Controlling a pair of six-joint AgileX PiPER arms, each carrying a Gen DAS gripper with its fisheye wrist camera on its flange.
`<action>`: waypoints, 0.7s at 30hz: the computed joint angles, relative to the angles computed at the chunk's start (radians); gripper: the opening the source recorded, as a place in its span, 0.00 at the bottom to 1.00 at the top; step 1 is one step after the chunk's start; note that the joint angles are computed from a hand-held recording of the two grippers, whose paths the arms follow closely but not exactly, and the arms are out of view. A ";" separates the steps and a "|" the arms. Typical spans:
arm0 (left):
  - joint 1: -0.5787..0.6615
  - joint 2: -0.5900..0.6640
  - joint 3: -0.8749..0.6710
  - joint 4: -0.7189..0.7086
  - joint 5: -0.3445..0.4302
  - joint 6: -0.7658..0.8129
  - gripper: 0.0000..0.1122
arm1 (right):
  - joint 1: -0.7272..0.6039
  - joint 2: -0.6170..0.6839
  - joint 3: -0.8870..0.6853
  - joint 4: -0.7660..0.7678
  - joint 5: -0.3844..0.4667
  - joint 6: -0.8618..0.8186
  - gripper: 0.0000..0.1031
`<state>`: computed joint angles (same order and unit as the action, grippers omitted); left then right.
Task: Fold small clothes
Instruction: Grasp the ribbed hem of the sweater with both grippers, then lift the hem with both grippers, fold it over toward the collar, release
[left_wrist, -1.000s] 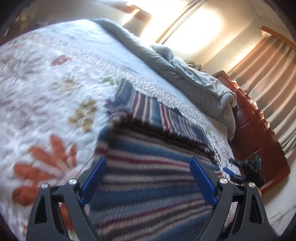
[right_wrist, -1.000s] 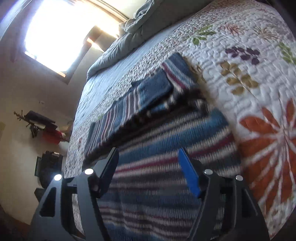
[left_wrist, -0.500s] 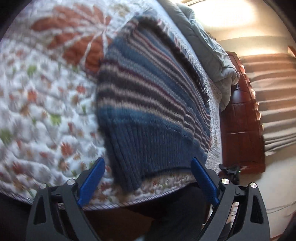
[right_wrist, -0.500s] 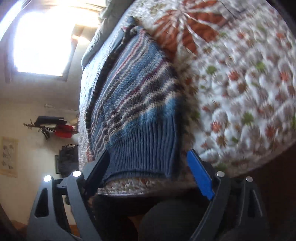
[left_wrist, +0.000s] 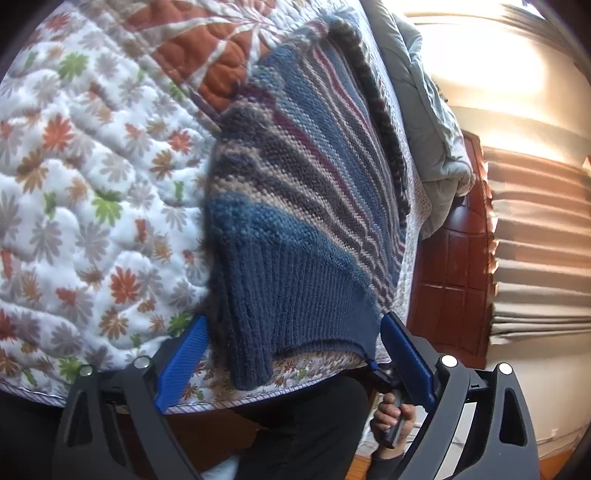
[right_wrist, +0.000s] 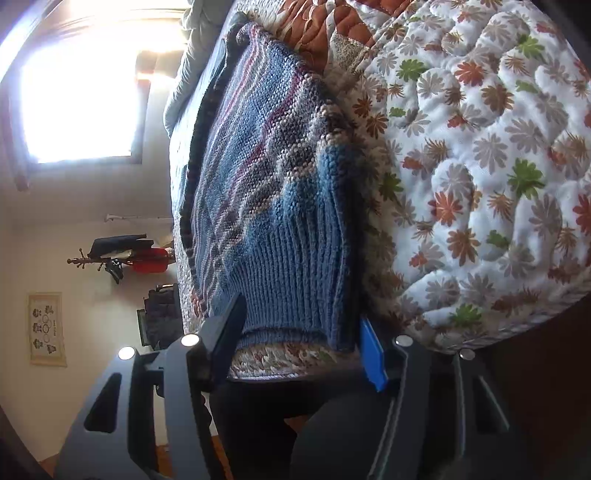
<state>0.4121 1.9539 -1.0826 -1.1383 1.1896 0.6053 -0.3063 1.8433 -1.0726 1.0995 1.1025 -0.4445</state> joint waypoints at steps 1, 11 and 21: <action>-0.008 -0.003 0.000 0.001 -0.006 0.007 0.82 | -0.004 0.004 0.002 0.000 0.000 -0.008 0.49; -0.014 0.011 -0.003 0.052 -0.048 -0.021 0.09 | 0.018 0.011 -0.062 -0.026 -0.027 0.002 0.08; 0.025 -0.084 -0.008 -0.071 0.025 0.055 0.08 | 0.034 -0.016 -0.176 0.017 -0.004 0.012 0.07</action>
<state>0.4371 1.8697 -1.0905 -1.2098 1.2150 0.6602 -0.2726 1.8278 -1.2486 1.1163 1.0990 -0.4328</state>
